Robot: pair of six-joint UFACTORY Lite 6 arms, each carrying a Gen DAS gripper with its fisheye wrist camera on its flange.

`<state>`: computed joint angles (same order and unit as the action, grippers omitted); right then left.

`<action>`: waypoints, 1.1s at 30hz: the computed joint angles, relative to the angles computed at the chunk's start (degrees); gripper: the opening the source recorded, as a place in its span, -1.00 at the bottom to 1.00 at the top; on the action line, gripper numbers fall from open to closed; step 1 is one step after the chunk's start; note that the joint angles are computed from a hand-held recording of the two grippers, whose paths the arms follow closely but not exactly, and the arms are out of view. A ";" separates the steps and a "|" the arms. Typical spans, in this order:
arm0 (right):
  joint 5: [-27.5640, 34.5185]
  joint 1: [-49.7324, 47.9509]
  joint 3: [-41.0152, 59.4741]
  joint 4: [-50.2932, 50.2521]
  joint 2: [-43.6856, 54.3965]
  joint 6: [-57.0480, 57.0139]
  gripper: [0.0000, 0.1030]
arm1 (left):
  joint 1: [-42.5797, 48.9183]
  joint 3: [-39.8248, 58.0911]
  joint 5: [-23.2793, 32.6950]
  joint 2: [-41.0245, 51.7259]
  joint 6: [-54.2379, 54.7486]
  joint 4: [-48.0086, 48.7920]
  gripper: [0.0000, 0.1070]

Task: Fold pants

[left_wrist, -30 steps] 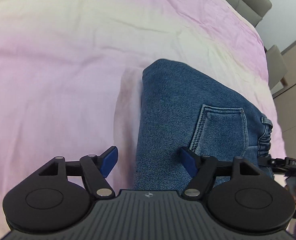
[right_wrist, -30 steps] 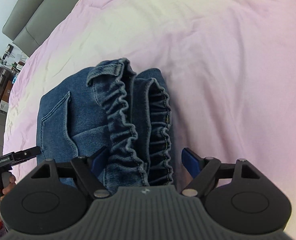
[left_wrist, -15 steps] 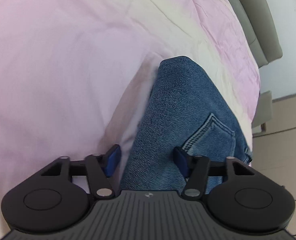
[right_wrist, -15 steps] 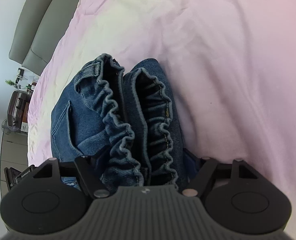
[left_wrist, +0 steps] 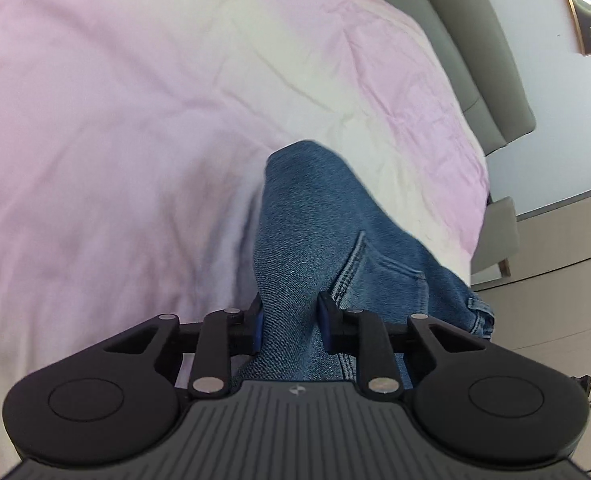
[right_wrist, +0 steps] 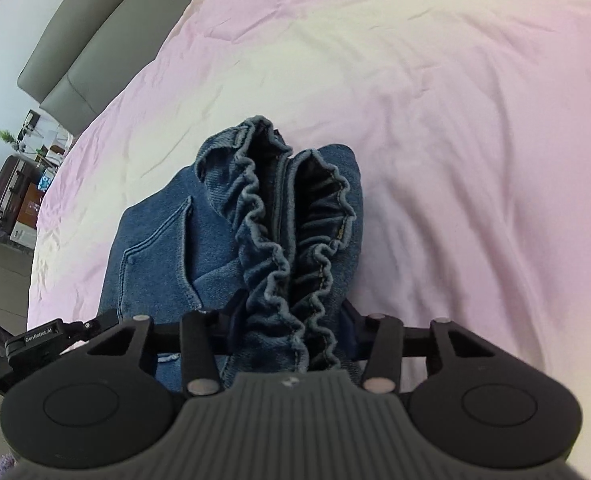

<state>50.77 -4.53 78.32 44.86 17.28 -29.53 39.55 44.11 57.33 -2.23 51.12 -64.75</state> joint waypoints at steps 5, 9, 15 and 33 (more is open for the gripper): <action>1.64 4.82 -5.69 -0.02 -10.76 4.74 -0.18 | 13.46 2.22 11.06 -5.58 1.02 6.62 -0.52; -0.06 11.61 -10.23 2.02 -17.24 8.28 -0.18 | 25.03 7.78 19.17 -4.98 3.90 11.36 -0.52; -8.25 26.43 -15.61 6.62 -21.74 15.02 -0.18 | 37.46 23.82 27.40 4.09 8.27 17.33 -0.52; -30.18 55.96 -7.23 29.83 1.59 10.12 -0.18 | 46.18 69.10 32.39 45.29 11.52 26.42 -0.51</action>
<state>20.58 51.43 71.10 74.70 18.88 -19.41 85.74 113.21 89.73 43.06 62.64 -38.33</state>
